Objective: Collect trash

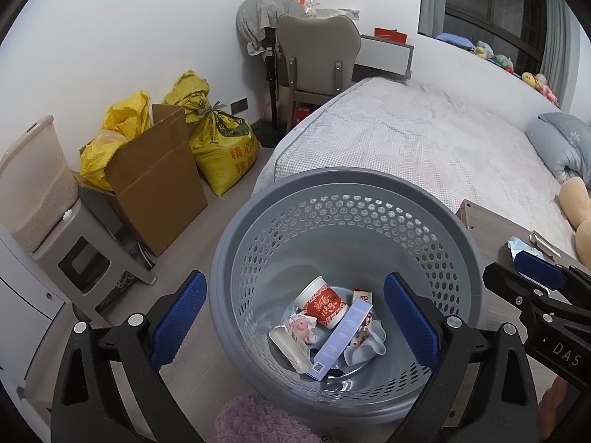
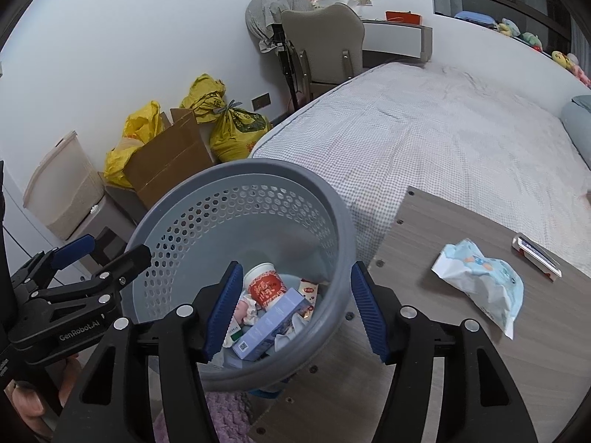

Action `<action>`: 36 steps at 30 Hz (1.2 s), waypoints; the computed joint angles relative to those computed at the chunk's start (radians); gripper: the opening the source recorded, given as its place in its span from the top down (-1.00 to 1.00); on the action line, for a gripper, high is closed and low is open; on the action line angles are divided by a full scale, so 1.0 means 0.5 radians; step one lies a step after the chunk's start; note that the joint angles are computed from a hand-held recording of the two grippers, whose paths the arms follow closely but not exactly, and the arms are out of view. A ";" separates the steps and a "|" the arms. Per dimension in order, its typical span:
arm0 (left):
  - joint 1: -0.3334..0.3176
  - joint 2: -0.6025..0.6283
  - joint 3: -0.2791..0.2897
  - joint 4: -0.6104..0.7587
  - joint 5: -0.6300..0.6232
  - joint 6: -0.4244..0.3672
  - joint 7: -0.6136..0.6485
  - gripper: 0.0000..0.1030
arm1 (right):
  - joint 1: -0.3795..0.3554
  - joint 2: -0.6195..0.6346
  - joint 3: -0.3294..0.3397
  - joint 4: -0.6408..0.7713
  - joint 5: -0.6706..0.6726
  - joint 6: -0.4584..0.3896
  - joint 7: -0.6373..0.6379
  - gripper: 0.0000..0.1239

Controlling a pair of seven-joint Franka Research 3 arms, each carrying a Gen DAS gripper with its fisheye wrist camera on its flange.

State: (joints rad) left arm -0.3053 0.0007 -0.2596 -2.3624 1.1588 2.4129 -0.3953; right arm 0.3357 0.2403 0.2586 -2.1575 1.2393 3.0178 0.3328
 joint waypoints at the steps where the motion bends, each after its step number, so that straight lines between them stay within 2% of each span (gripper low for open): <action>1: -0.004 0.004 -0.004 0.006 0.001 -0.001 0.002 -0.85 | -0.008 -0.008 0.002 -0.011 0.022 0.012 -0.023 0.06; 6: -0.029 0.056 -0.013 0.066 -0.002 0.007 0.023 -0.87 | -0.046 -0.049 -0.031 -0.069 0.133 0.026 -0.137 0.05; 15: -0.111 0.242 0.009 0.281 0.032 0.073 0.034 -0.87 | -0.166 -0.112 -0.202 -0.188 0.162 0.028 -0.172 0.04; 17: -0.133 0.296 0.020 0.348 0.030 0.103 0.067 -0.87 | -0.196 -0.097 -0.250 -0.187 0.036 0.034 -0.082 0.04; 21: -0.188 0.406 0.044 0.496 0.006 0.138 0.149 -0.87 | -0.306 -0.031 -0.276 -0.122 -0.081 0.058 -0.069 0.04; 26: -0.266 0.523 0.083 0.680 -0.010 0.136 0.188 -0.87 | -0.466 0.067 -0.275 0.000 -0.199 -0.041 -0.079 0.04; 30: -0.328 0.640 0.105 0.850 -0.079 0.107 0.275 -0.87 | -0.532 0.183 -0.266 0.131 -0.379 -0.063 -0.048 0.04; 32: -0.359 0.692 0.116 0.927 -0.123 0.087 0.346 -0.87 | -0.524 0.258 -0.288 0.211 -0.545 -0.079 0.054 0.04; 36: -0.417 0.771 0.144 1.048 -0.209 0.032 0.473 -0.87 | -0.566 0.397 -0.292 0.379 -0.813 -0.193 0.196 0.04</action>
State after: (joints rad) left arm -0.5141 0.3861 -0.1877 -1.8383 1.0546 2.4287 -0.1588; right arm 0.0528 0.4386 0.1128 -1.9680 0.8330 2.9211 0.4310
